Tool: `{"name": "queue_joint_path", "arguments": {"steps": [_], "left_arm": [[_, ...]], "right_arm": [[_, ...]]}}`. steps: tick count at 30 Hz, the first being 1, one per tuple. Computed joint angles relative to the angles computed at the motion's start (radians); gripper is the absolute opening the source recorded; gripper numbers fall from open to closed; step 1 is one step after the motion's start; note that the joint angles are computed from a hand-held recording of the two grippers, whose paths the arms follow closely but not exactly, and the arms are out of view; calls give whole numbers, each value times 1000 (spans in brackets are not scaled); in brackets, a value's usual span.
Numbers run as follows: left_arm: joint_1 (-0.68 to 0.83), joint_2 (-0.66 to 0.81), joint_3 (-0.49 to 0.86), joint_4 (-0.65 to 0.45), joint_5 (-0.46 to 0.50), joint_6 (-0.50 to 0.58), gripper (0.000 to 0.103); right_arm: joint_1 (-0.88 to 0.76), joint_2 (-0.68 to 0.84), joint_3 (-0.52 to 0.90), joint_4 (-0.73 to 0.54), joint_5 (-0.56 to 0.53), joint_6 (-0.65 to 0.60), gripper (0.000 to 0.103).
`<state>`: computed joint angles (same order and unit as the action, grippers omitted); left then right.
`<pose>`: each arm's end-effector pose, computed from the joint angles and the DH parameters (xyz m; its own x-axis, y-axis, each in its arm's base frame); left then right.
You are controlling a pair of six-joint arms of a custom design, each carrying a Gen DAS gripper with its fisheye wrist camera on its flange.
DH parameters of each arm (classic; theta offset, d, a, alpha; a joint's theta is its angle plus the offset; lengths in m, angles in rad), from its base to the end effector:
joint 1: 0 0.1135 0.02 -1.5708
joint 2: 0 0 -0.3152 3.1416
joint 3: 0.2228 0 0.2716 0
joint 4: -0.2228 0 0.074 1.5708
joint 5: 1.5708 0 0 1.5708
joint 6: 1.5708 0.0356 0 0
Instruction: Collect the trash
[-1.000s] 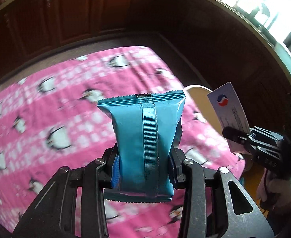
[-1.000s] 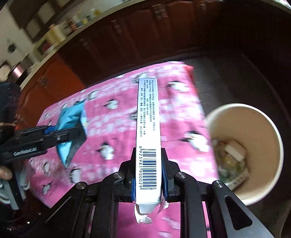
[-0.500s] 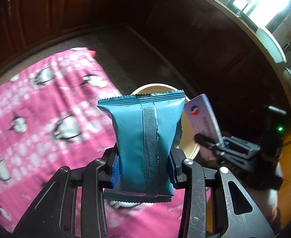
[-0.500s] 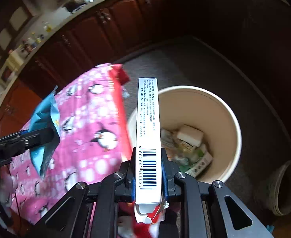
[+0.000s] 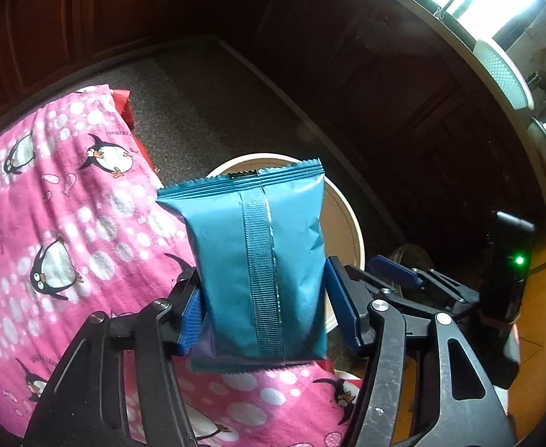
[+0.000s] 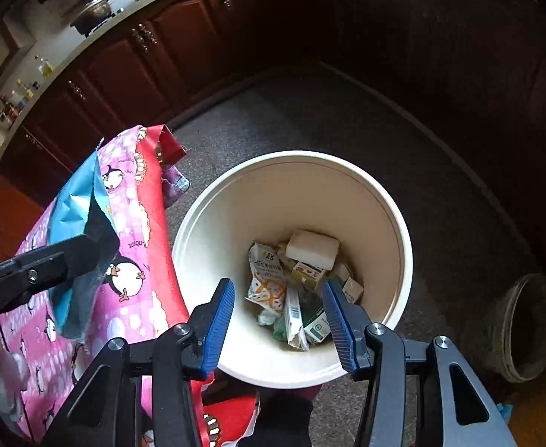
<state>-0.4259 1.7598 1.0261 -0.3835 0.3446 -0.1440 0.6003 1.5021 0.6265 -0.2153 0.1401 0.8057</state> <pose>0.3258 -0.1610 0.1936 -0.8852 0.2533 -0.3901 0.4008 0.8410 -0.3634 0.2211 0.1453 0.1661 -0.8721 0.2686 -0.4091 0.1774 0.9526 0.2472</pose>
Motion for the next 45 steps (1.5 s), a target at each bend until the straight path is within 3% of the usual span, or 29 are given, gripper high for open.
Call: {"name": "queue_joint_path", "arguments": {"steps": [10, 25, 34, 37, 45], "left_arm": [[12, -83, -56, 15, -9, 12, 67], [12, -412, -235, 49, -169, 29, 67], [-11, -569, -287, 51, -296, 48, 67], [7, -597, -306, 51, -272, 48, 67], [27, -663, -335, 39, -273, 40, 67]], "right_arm": [[99, -104, -21, -47, 99, 136, 48], [311, -156, 86, -206, 345, 280, 49], [443, -143, 180, -346, 502, 419, 58], [490, -127, 211, -389, 565, 449, 69], [542, -101, 263, -465, 628, 494, 71]]}}
